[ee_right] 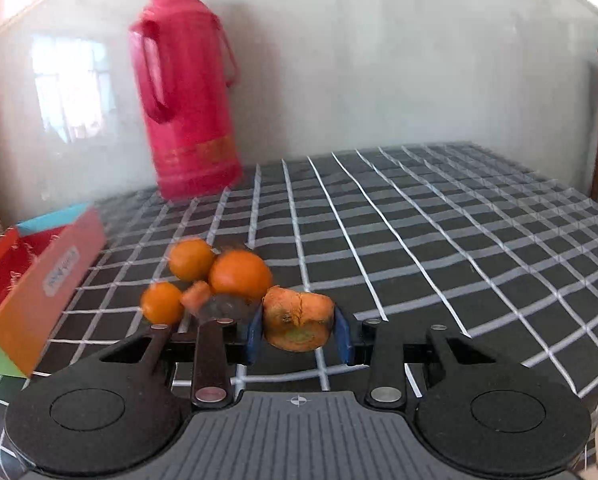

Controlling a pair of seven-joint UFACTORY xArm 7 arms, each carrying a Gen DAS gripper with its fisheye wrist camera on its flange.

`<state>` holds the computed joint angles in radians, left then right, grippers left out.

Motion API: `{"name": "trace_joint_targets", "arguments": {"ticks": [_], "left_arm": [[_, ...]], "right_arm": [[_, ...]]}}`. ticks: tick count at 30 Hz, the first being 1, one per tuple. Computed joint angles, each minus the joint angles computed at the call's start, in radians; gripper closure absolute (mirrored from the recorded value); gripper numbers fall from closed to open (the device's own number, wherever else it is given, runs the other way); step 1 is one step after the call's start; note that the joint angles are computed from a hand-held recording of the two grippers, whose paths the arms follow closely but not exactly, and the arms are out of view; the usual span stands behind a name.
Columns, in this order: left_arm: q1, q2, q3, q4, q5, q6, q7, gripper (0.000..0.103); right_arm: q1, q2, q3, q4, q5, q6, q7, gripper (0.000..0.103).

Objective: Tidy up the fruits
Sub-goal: 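Carry the cut fruit into the red box and open the right gripper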

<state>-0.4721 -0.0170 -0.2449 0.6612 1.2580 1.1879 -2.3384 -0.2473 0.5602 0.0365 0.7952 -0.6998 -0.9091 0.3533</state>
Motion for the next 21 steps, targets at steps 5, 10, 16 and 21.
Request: {"name": "trace_joint_targets", "arguments": {"ticks": [5, 10, 16, 21], "left_arm": [[0.001, -0.05, -0.008, -0.053, -0.06, 0.028, -0.022, 0.014], [0.005, -0.107, -0.03, -0.112, -0.12, 0.059, -0.045, 0.014], [0.008, -0.184, -0.059, -0.188, -0.186, 0.076, -0.063, 0.014], [0.018, -0.236, -0.075, -0.236, -0.23, 0.073, -0.068, 0.014]], "right_arm": [[-0.007, -0.001, 0.021, 0.001, -0.154, -0.112, 0.042, 0.066], [0.058, -0.021, 0.027, 0.01, -0.237, -0.145, 0.075, 0.066], [0.142, -0.039, 0.034, 0.003, -0.272, -0.158, 0.067, 0.066], [0.212, -0.039, 0.043, -0.006, -0.245, -0.129, -0.002, 0.065]]}}
